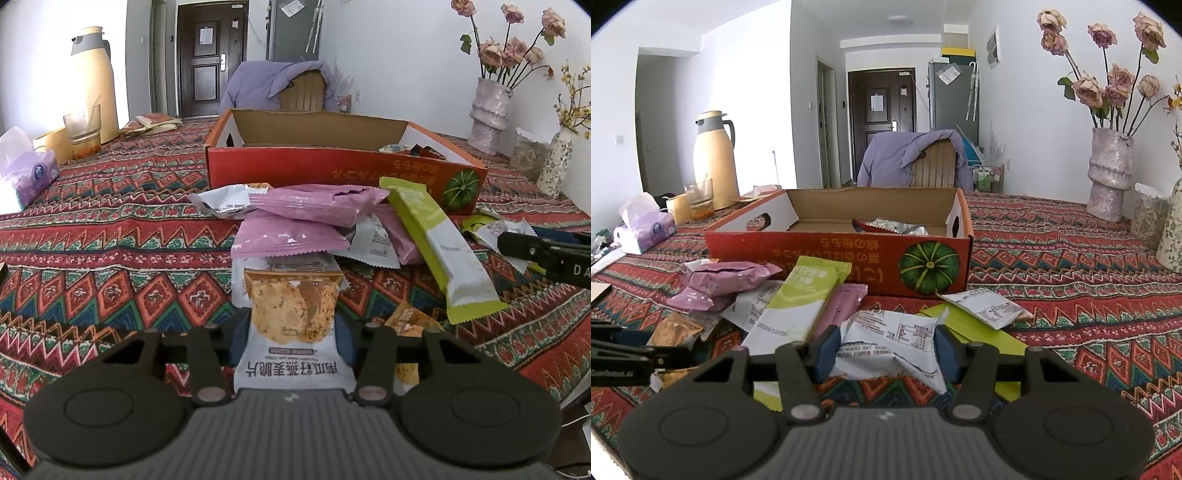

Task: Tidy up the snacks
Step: 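Grasp a cracker packet with the left tool while the right tool holds its packet, then carry both packets over the box and open both tools to drop them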

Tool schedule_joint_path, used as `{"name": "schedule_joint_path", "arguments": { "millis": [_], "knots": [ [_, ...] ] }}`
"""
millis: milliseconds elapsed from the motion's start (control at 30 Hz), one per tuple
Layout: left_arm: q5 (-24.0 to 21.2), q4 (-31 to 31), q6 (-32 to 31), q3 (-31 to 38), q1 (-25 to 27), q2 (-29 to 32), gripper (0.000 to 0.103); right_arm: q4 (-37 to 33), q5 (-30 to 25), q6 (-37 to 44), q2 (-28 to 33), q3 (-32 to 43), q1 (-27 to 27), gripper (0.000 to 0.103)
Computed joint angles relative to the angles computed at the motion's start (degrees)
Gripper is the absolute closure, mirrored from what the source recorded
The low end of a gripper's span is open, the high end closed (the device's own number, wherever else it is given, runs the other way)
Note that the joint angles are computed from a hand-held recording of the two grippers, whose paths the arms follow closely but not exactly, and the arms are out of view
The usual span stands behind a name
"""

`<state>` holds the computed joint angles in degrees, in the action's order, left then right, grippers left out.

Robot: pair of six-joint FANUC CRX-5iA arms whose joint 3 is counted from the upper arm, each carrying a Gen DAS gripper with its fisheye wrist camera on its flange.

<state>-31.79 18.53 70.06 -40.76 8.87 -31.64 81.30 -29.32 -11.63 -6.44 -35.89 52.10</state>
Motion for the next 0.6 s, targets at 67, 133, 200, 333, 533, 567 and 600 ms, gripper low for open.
{"name": "schedule_joint_path", "arguments": {
  "millis": [67, 133, 200, 333, 533, 567, 600],
  "knots": [
    [0.17, 0.62, -0.72, -0.38, 0.15, -0.46, 0.055, 0.14, -0.02, -0.09, -0.07, -0.05, 0.01, 0.048],
    [0.31, 1.12, -1.19, -0.75, 0.38, -1.01, 0.055, 0.30, -0.09, -0.20, -0.19, -0.11, 0.05, 0.048],
    [0.39, 2.00, -1.93, -1.21, 0.72, -1.66, 0.055, 0.50, -0.23, -0.33, -0.33, -0.17, 0.13, 0.048],
    [0.50, 3.73, -3.15, -1.87, 1.71, -3.08, 0.055, 1.47, -0.53, -1.13, -0.71, -0.44, 0.17, 0.048],
    [1.50, 6.91, -5.85, -2.36, 3.18, -4.66, 0.055, 3.66, -0.90, -2.79, -1.19, -0.64, -0.23, 0.048],
    [1.77, 7.39, -6.26, -2.42, 3.31, -4.86, 0.055, 4.24, -0.84, -3.17, -1.28, -0.66, -0.42, 0.048],
    [2.04, 8.02, -6.83, -2.45, 3.48, -5.04, 0.055, 4.69, -0.80, -3.46, -1.29, -0.61, -0.59, 0.048]
  ]
}}
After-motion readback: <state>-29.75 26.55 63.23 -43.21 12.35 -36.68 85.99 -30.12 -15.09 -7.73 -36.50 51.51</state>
